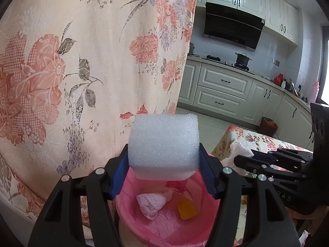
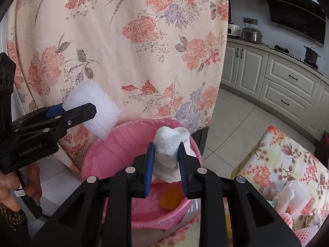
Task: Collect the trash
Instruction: 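Carry the foam block and tissue to the pink bin and open both tools, then move both open tools back over the table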
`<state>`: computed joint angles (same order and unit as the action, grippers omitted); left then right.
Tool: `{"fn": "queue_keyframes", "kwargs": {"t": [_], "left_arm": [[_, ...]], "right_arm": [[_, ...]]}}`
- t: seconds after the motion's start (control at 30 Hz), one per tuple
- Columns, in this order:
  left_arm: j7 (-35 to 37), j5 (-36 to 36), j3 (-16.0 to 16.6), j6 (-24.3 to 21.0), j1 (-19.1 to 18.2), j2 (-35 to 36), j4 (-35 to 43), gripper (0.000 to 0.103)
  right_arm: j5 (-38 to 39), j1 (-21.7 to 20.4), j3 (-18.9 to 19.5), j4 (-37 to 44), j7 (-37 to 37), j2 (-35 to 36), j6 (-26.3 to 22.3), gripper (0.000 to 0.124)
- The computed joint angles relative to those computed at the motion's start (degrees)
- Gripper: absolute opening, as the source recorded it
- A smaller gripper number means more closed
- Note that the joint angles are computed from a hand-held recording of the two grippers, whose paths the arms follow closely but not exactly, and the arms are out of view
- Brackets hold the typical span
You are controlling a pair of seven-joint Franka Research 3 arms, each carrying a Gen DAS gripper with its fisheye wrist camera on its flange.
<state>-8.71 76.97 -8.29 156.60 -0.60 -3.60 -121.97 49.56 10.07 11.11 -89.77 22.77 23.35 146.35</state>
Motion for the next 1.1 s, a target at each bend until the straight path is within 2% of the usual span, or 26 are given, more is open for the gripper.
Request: {"fn": "queue_keyframes", "kwargs": {"t": [0.1, 0.13, 0.17, 0.23, 0.77, 0.83, 0.9, 1.1], "left_arm": [[0.82, -0.56, 0.28, 0.55, 0.15, 0.82, 0.73, 0.061], [0.92, -0.66, 0.35, 0.66, 0.14, 0.92, 0.77, 0.061], [1.03, -0.75, 0.41, 0.82, 0.14, 1.12, 0.93, 0.061], [0.72, -0.62, 0.38, 0.66, 0.01, 1.02, 0.74, 0.061], [6.85, -5.2, 1.18, 1.07, -1.82, 6.44, 6.08, 0.062], [8.19, -6.17, 1.36, 1.11, -2.41, 7.54, 7.24, 0.064], [8.54, -6.55, 1.61, 0.59, -3.13, 8.51, 8.31, 0.08], [10.22, -8.2, 2.26, -0.77, -4.69, 9.98, 10.1, 0.081]], "right_arm": [[-2.41, 1.09, -0.6, 1.87, 2.06, 1.9, 0.72, 0.025], [-3.24, 1.26, -0.74, 2.62, 2.91, 2.56, 0.75, 0.029], [-3.74, 1.24, -0.67, 3.06, 3.26, 3.02, 0.98, 0.042], [-3.62, 0.79, -0.15, 3.21, 3.03, 3.38, 2.09, 0.055], [-2.66, -3.88, -0.2, 4.3, 3.85, 3.84, 4.0, 0.056], [-2.44, -4.67, -0.54, 4.37, 3.68, 3.79, 4.16, 0.058], [-1.97, -5.55, -0.68, 4.4, 3.13, 3.76, 4.34, 0.059], [0.27, -8.35, -1.0, 3.72, 1.07, 3.15, 4.46, 0.059]]}}
